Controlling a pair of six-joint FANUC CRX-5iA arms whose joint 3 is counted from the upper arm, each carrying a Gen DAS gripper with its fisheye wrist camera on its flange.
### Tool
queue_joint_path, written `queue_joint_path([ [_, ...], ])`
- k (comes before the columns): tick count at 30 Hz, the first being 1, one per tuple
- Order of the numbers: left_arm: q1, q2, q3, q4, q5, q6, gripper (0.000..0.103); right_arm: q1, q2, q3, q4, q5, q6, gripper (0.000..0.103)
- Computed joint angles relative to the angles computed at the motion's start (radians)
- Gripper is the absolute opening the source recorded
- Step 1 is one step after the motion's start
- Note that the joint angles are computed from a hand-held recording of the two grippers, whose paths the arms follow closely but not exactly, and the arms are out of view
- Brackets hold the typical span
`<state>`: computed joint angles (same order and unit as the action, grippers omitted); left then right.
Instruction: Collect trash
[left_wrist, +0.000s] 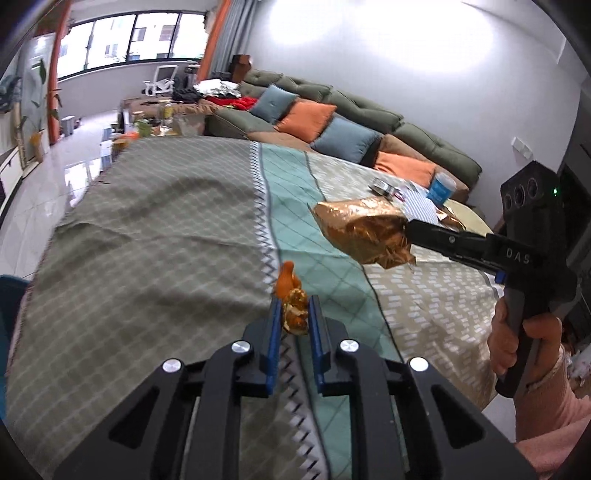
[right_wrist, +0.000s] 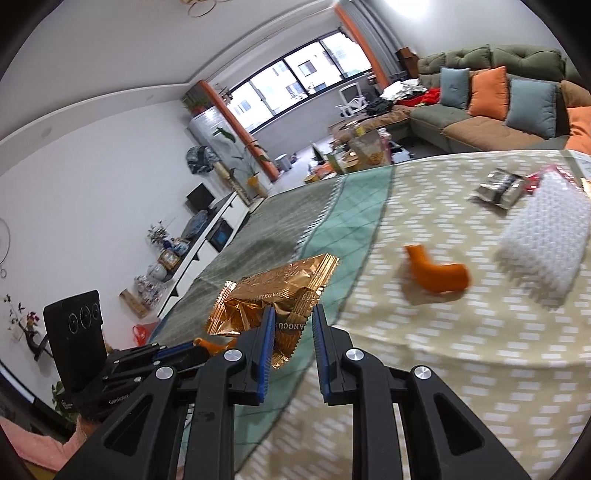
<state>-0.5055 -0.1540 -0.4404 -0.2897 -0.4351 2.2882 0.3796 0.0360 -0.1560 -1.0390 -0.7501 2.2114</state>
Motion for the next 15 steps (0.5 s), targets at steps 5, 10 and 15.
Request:
queue_joint_path([
  [5, -0.012, -0.078, -0.021, -0.101, -0.061, 0.12, 0.015, 0.037, 0.014, 0.02, -0.014, -0.016, 0.014, 0.021],
  [10, -0.029, -0.144, -0.032, -0.189, -0.135, 0.211, 0.015, 0.067, 0.034, 0.046, -0.023, -0.04, 0.022, 0.021],
  [15, -0.044, -0.192, -0.041, -0.254, -0.195, 0.284, 0.015, 0.107, 0.048, 0.07, -0.018, -0.05, 0.027, 0.021],
])
